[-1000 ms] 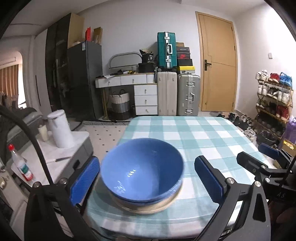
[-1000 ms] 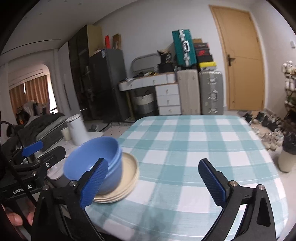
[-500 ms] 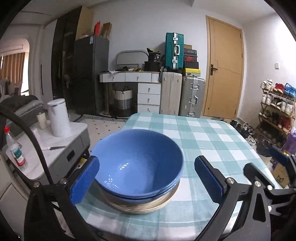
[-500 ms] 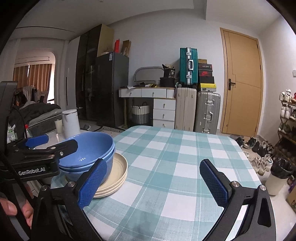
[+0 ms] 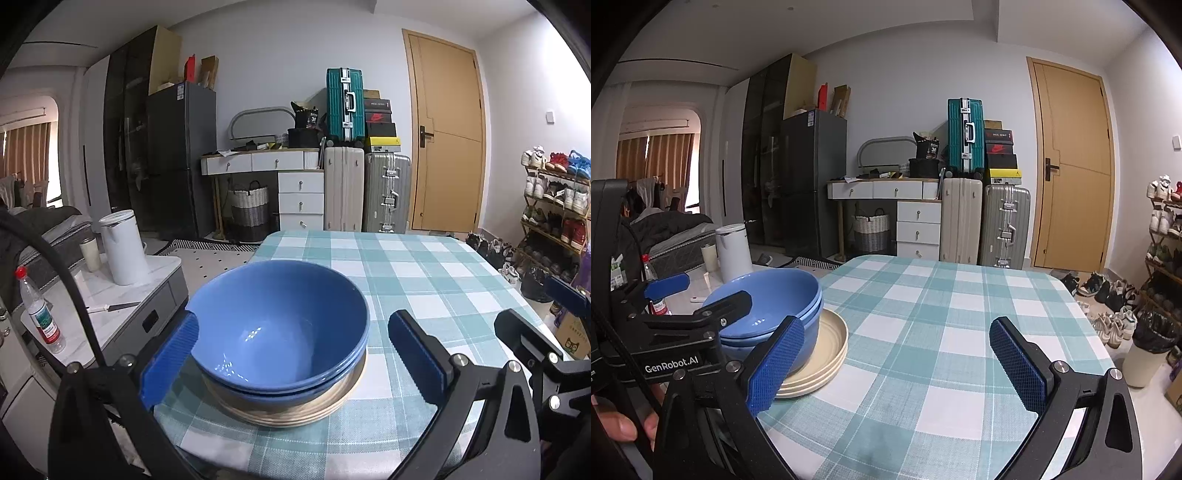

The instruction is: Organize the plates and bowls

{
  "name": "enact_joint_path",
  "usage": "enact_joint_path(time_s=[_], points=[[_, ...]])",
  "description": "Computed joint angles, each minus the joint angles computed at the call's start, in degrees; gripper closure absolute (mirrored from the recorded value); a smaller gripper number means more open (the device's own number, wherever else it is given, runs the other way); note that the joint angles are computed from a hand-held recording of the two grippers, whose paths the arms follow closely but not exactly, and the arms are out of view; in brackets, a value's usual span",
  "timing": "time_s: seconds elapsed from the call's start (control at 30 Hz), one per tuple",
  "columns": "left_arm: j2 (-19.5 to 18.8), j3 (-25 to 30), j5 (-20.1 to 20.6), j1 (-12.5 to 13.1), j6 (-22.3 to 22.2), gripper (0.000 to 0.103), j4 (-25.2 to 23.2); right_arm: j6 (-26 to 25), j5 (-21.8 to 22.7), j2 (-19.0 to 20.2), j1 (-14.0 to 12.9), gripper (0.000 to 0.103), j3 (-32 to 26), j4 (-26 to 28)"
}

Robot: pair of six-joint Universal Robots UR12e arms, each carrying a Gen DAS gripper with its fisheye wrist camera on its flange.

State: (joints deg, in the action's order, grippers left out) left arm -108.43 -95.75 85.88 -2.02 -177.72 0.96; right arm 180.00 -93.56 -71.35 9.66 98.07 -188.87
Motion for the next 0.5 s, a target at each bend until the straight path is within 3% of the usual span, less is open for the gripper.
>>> enact_joint_path(time_s=[0.3,0.5], points=[[0.1,0.7,0.5,0.0,0.6,0.000,-3.2,1.5,0.3,0.0,0.0,0.001,-0.1,1.6],[0.4,0.5,-3.9,1.1,-0.9,0.000,-3.2,2.9,1.2,-0.2,-0.3,0.001,0.0,2.3]])
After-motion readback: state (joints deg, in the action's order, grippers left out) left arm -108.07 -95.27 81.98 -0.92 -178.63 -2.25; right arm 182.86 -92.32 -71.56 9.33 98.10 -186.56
